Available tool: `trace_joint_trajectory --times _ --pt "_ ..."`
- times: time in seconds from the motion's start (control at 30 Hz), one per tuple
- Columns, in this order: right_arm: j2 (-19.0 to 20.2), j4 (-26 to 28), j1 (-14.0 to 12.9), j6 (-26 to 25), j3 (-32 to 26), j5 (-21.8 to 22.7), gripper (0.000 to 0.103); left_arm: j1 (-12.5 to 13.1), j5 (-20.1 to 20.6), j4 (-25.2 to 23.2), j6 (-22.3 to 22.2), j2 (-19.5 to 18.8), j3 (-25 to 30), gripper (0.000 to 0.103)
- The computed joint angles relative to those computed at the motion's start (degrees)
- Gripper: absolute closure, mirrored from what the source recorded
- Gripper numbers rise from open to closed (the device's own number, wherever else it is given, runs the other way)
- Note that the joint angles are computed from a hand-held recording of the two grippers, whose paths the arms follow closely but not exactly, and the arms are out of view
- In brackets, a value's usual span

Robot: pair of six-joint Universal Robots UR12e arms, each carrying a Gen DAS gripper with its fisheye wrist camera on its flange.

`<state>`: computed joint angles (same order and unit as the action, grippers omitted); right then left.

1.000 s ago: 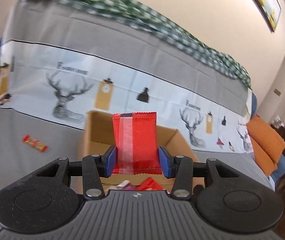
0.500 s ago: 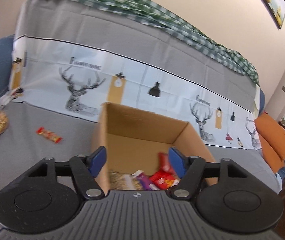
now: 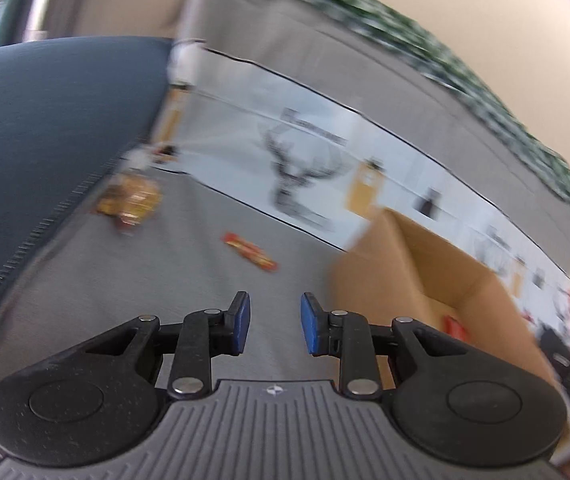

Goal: Organize snacks
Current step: 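Move the left gripper to the cookie bag while the right moves to the red candy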

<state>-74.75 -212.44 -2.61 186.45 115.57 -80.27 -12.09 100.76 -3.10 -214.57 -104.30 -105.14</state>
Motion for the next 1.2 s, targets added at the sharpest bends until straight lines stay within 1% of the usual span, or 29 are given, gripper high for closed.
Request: trace_joint_trajectory --times 0.07,0.17,0.23,0.3,0.37,0.43,0.53,0.57,0.67,0.73,0.83,0.9,0.93,0.97,1.03,1.07,1.1,1.13,1.2 --pt "-0.5 1.9 0.0 -0.4 -0.1 1.5 0.071 1.0 1.6 0.0 -2.6 -0.7 0.3 0.073" --pt "-1.6 8.4 -0.2 -1.4 -1.0 5.2 0.071 2.4 5.1 -0.4 -5.6 -2.5 1.8 0.073" --pt "-2.5 15.5 -0.5 -2.7 -2.5 9.6 0.071 3.0 6.8 0.3 -6.9 -3.6 2.5 0.071" --pt "-3.0 22.1 -0.4 -4.5 -4.4 12.6 0.07 3.8 7.3 0.4 -8.9 -4.4 2.7 0.069" --pt "-3.0 29.3 0.3 -6.4 -7.4 14.5 0.071 4.2 7.6 -0.2 -10.8 -4.8 2.8 0.059" --pt "-2.2 36.5 1.2 -7.1 -11.4 15.4 0.07 4.4 7.7 -0.9 -12.0 -5.1 2.9 0.054" --pt "0.4 46.0 2.9 -6.8 -18.1 15.8 0.069 4.4 8.8 -0.9 -11.7 -5.9 3.8 0.043" --pt "1.4 48.3 3.3 -6.4 -20.2 16.0 0.069 4.3 9.2 -0.8 -11.5 -6.2 4.1 0.041" --pt "4.7 54.3 5.2 -6.3 -26.2 14.9 0.067 4.8 8.5 -0.5 -12.6 -7.0 4.7 0.037" --pt "6.9 57.4 6.4 -7.0 -29.6 14.3 0.063 5.1 8.1 -0.2 -13.8 -7.3 4.8 0.035" --pt "9.5 61.9 7.9 -8.7 -33.4 12.5 0.059 5.6 7.8 0.2 -15.0 -7.5 4.8 0.031" --pt "11.2 64.7 8.7 -10.6 -35.4 11.3 0.056 5.8 7.9 0.7 -15.6 -7.7 4.9 0.03" --pt "12.2 65.6 9.3 -11.3 -36.4 9.7 0.055 6.0 8.0 0.8 -15.6 -7.8 5.0 0.03" --pt "13.3 66.7 9.9 -12.2 -37.6 8.0 0.052 6.1 7.8 0.9 -15.7 -7.9 5.0 0.03" --pt "15.2 68.9 10.8 -13.9 -39.9 5.6 0.048 6.3 7.6 1.0 -15.9 -8.0 5.1 0.029" --pt "16.1 69.2 11.2 -14.8 -40.7 4.5 0.042 6.4 7.4 1.0 -16.1 -8.0 5.1 0.029" --pt "17.1 69.5 11.6 -16.4 -41.7 3.1 0.032 6.5 7.2 1.0 -16.3 -8.0 5.1 0.029" --pt "18.0 70.2 12.0 -18.5 -42.7 1.5 0.028 6.6 7.1 1.0 -16.6 -8.0 5.0 0.029" --pt "19.6 71.2 12.9 -22.6 -44.4 -2.4 0.026 6.8 6.9 0.8 -17.4 -7.9 4.9 0.029"
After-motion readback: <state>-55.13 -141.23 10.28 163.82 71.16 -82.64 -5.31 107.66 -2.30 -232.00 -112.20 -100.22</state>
